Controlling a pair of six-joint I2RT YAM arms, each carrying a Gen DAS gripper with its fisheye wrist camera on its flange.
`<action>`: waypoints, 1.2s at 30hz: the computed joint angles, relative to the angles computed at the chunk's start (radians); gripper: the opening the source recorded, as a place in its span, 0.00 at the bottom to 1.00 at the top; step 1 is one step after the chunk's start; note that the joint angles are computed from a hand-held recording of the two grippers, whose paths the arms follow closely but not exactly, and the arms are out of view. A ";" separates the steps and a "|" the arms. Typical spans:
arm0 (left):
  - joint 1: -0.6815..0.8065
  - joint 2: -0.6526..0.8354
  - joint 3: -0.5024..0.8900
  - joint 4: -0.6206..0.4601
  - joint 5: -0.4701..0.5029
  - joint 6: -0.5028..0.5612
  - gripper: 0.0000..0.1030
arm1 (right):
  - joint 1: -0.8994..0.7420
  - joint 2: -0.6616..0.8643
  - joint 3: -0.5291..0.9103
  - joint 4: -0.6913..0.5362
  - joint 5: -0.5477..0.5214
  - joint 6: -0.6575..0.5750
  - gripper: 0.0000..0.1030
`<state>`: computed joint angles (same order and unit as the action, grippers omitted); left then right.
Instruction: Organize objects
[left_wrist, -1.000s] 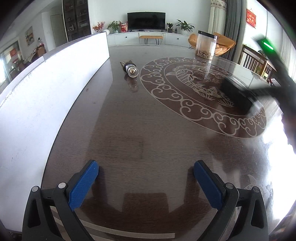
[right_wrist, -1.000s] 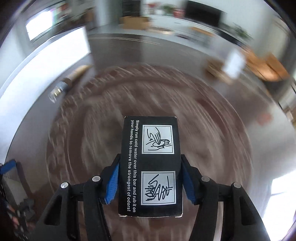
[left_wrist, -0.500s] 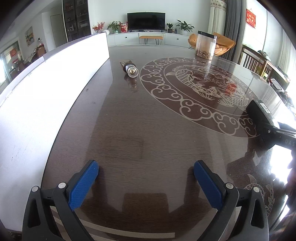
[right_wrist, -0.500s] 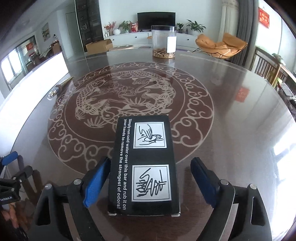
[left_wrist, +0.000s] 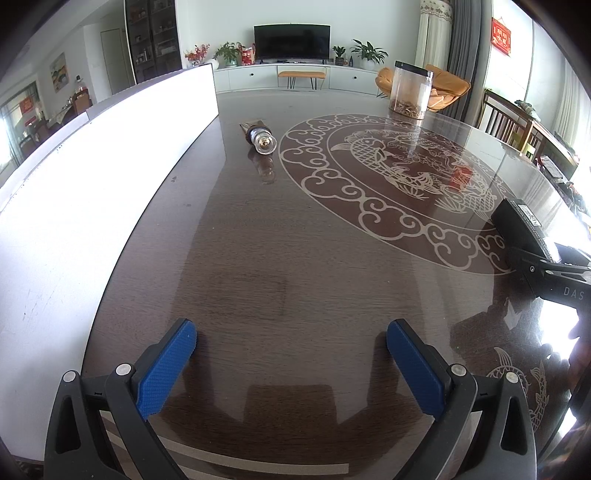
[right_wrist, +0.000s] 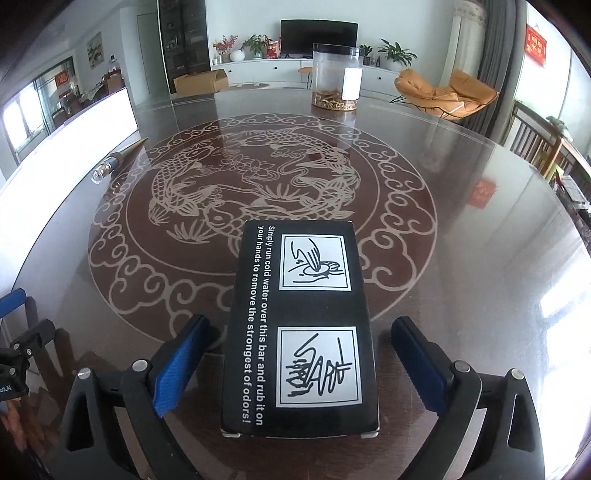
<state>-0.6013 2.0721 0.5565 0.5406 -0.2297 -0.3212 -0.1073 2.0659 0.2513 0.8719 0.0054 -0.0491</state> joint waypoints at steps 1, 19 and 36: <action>0.000 0.000 -0.001 0.000 0.000 0.000 1.00 | 0.003 0.005 -0.003 0.008 0.003 0.003 0.96; -0.004 0.000 -0.002 0.002 -0.003 -0.005 1.00 | 0.029 0.002 -0.032 0.048 0.044 -0.012 0.99; -0.005 0.003 0.002 0.002 -0.005 -0.006 1.00 | 0.040 0.001 -0.038 0.058 0.054 -0.021 0.99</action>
